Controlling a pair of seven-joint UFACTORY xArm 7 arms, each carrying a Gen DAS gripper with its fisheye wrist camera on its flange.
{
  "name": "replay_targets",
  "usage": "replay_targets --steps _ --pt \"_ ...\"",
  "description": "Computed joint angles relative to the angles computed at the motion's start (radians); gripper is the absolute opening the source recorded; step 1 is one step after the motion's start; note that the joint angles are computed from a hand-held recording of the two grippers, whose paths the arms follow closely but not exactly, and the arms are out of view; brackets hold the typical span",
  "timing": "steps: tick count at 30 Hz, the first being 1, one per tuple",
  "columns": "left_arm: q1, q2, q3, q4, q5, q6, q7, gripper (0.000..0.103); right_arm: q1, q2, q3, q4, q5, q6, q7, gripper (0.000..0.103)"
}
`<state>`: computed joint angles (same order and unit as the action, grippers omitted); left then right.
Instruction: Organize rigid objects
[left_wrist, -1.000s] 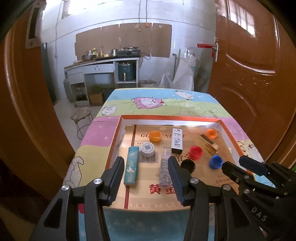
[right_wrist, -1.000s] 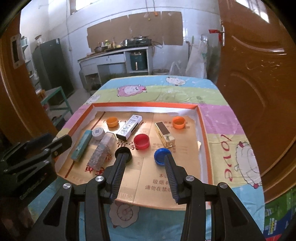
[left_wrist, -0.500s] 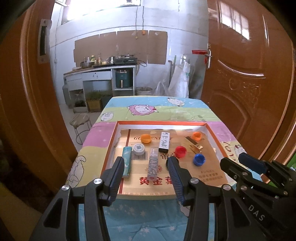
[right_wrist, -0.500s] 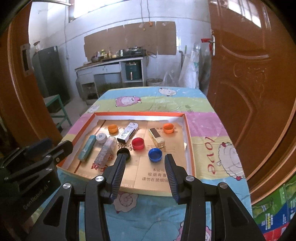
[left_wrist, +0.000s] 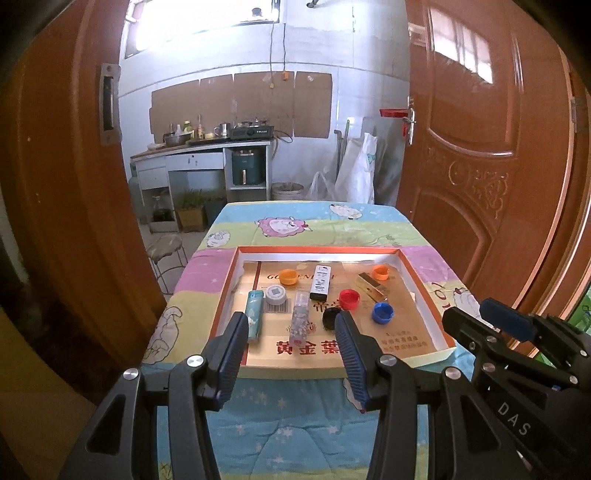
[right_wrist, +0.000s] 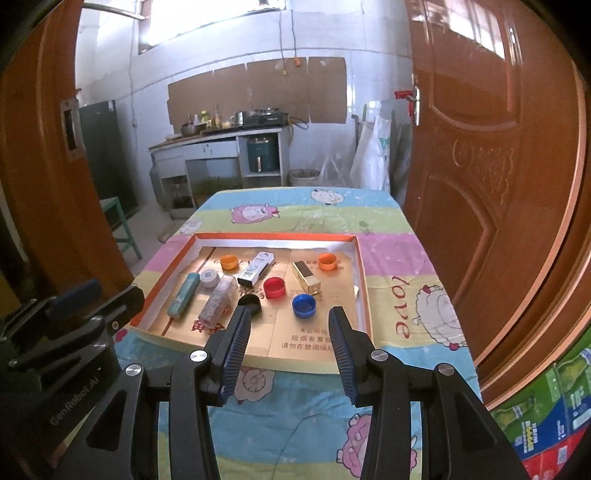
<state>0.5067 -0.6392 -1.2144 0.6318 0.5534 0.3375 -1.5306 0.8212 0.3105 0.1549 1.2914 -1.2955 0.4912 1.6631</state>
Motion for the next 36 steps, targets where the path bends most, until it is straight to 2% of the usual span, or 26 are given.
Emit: replay_targets --steps 12,31,36 --pt "-0.151 -0.028 0.080 -0.027 0.017 0.082 -0.044 0.049 0.007 -0.081 0.053 -0.065 -0.039 0.089 0.049 0.046" --pt "-0.398 -0.017 0.180 -0.037 0.149 0.268 -0.179 0.049 0.000 -0.161 0.130 -0.148 -0.100 0.137 0.138 0.046" --pt "-0.473 -0.004 0.225 -0.049 0.193 0.301 -0.223 0.049 0.002 -0.175 0.142 -0.162 -0.116 0.149 0.158 0.046"
